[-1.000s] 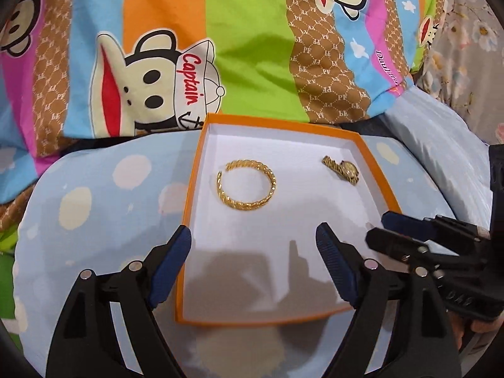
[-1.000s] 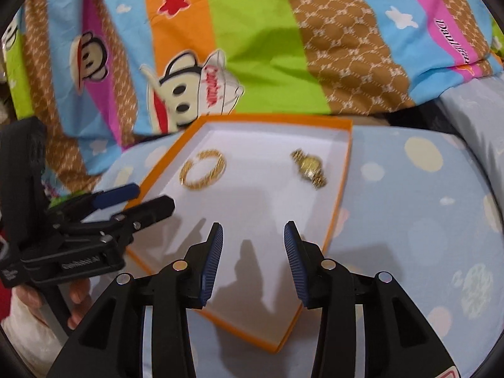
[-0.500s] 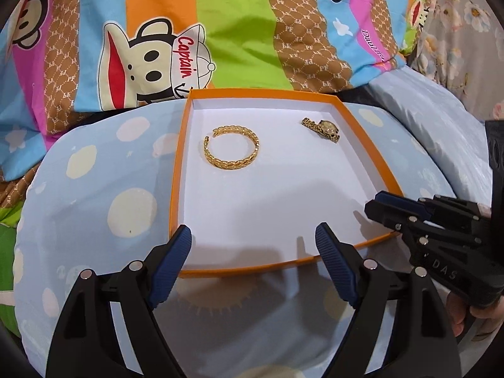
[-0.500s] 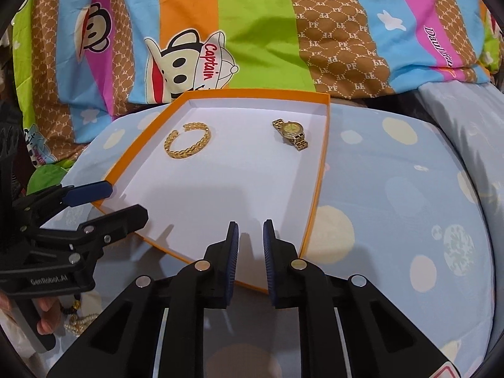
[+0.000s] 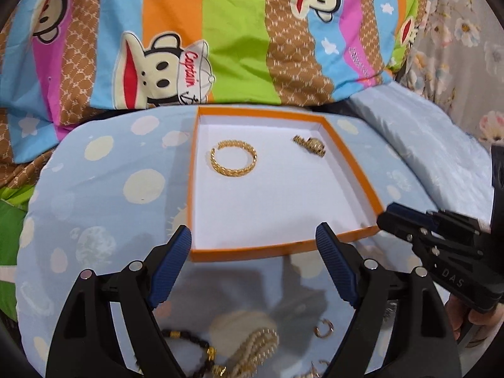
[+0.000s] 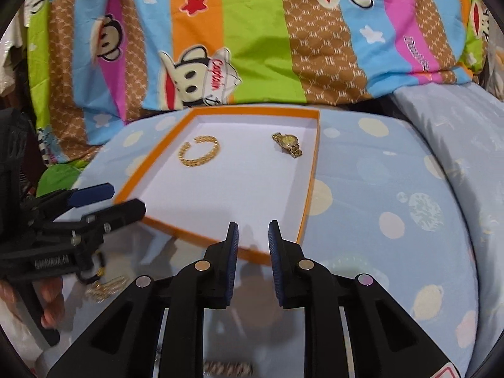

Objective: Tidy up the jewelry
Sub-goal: 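Move the right gripper back and grasp the blue-faced silver watch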

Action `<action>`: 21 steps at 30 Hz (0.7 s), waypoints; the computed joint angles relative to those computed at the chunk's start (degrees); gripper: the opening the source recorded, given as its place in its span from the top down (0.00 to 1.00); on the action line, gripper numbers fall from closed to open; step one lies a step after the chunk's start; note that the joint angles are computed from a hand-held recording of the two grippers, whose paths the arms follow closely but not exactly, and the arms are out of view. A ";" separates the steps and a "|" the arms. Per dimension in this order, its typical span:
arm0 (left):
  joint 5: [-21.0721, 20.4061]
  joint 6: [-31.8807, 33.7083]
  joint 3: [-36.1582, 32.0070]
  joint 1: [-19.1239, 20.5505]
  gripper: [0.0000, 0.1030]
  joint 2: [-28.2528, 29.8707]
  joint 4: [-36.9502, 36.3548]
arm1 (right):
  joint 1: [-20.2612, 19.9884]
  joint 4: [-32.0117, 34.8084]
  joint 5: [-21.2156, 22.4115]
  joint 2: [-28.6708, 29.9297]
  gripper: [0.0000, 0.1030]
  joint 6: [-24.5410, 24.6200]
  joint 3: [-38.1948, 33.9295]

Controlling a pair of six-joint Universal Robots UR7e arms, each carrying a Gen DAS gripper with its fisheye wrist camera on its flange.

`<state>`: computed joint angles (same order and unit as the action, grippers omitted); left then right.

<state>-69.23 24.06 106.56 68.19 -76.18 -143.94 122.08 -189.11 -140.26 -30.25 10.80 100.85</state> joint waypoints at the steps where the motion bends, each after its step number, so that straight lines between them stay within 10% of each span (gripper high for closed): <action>1: -0.41 -0.06 -0.11 0.10 0.23 -0.78 0.32 | 0.71 -0.88 0.19 -0.34 0.77 -0.69 0.95; 21: 1.38 2.56 13.16 5.18 0.16 -16.38 0.23 | 6.73 -4.83 4.75 3.74 0.54 2.28 8.54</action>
